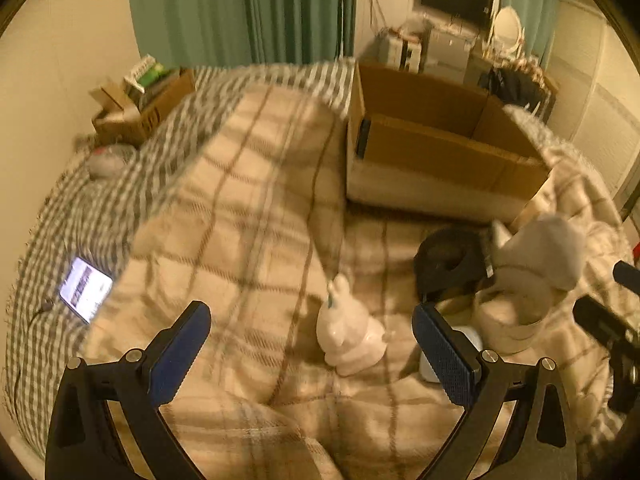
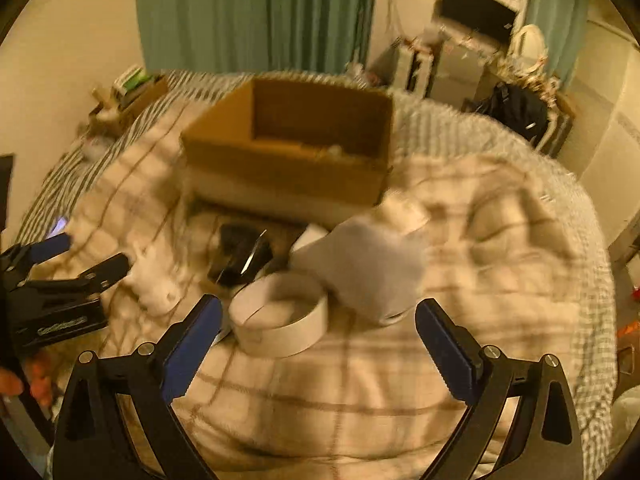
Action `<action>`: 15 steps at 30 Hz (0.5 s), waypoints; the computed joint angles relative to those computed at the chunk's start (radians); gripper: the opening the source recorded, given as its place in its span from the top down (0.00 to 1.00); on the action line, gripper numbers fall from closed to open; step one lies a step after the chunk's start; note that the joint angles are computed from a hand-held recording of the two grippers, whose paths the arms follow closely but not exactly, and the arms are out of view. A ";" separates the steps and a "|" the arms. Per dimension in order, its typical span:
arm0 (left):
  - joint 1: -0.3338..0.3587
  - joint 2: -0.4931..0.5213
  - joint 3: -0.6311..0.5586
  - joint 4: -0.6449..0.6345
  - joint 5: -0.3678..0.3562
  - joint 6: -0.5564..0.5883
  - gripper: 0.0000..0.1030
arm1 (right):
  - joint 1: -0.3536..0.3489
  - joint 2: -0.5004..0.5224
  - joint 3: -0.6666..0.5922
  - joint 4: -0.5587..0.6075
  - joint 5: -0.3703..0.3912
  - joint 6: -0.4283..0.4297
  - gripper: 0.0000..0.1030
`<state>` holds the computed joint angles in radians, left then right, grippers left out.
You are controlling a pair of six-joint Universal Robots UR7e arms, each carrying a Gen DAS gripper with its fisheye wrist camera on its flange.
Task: Organize objects
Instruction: 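Grasp the white rabbit figurine with the left tool while the right tool grasps the white paper ring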
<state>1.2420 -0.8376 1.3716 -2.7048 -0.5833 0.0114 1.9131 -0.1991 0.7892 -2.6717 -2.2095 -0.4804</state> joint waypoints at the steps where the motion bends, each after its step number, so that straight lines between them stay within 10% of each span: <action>1: 0.004 0.003 -0.001 0.005 -0.002 0.002 0.00 | -0.002 0.007 -0.011 0.026 0.000 0.009 0.05; 10: 0.038 0.056 -0.074 0.149 -0.061 -0.038 0.11 | -0.020 0.033 -0.048 0.127 0.017 0.057 0.05; 15: 0.069 0.072 -0.113 0.204 -0.170 -0.066 0.43 | -0.017 0.053 -0.070 0.162 0.000 0.046 0.05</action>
<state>1.3112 -0.7656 1.2586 -2.5012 -0.7538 -0.0546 1.8957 -0.1460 0.7187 -2.5099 -2.2091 -0.4341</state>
